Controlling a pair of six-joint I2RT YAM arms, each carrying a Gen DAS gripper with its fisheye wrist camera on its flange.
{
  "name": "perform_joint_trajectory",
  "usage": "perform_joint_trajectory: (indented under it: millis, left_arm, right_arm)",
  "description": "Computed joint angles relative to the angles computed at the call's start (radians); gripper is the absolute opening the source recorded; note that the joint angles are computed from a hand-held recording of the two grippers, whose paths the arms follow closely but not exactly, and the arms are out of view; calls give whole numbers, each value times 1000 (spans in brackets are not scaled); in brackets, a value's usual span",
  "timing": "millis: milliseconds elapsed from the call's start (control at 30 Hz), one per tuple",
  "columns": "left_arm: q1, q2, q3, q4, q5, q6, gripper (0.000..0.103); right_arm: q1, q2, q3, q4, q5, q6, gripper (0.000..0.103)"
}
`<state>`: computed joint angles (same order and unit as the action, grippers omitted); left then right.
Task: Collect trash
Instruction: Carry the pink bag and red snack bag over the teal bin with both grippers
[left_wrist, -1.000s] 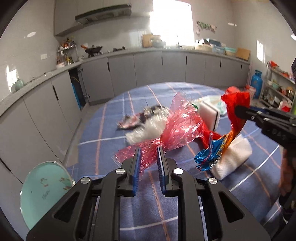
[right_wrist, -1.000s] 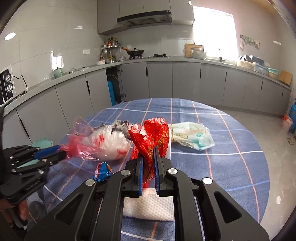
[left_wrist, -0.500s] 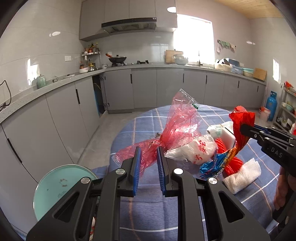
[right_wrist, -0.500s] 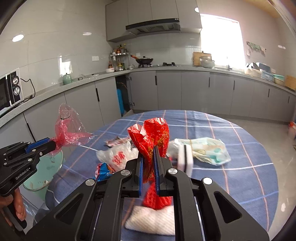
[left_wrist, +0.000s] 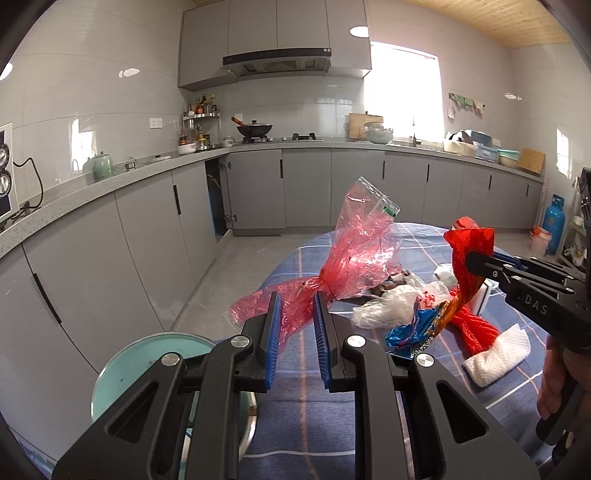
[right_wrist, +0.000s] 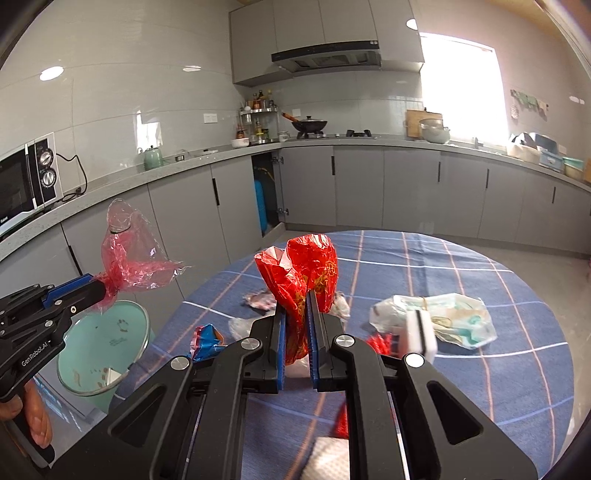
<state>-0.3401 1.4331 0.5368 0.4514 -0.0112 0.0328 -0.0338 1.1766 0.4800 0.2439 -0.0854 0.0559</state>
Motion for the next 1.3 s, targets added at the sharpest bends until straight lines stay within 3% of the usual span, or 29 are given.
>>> perform_joint_trajectory:
  millis: [800,1300]
  left_arm:
    - [227,-126,-35,-58,87,47,18]
    - [404,-106,-11,-73,163,98,18]
  right_arm:
    - [248,110,108,32,125,26,11]
    - [374,206,189,37,175,24,11]
